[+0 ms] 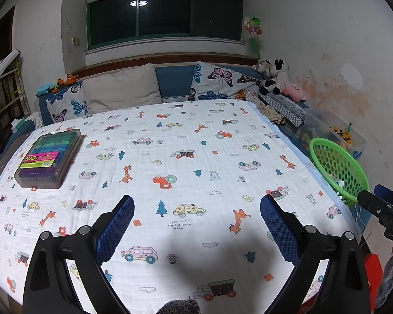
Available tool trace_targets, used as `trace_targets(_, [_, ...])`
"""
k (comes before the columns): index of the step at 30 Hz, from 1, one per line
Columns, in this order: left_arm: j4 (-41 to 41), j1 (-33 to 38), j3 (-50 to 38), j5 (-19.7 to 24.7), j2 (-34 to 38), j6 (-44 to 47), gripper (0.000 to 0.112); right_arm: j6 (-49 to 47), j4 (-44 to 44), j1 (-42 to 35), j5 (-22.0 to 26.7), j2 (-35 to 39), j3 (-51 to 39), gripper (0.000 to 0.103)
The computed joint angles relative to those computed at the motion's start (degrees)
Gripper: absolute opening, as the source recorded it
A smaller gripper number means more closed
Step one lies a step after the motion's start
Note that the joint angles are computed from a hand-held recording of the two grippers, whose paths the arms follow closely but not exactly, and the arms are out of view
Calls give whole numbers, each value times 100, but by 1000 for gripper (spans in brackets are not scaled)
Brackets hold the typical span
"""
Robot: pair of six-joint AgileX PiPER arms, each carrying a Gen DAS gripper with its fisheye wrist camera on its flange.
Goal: Collect trash
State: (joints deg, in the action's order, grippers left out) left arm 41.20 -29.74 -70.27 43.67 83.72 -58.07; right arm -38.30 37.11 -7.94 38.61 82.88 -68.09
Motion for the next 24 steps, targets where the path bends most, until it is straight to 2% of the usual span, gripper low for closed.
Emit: trace_targets(24, [4, -11, 90, -34, -38, -11, 94, -17, 47, -11, 88, 31, -30, 94])
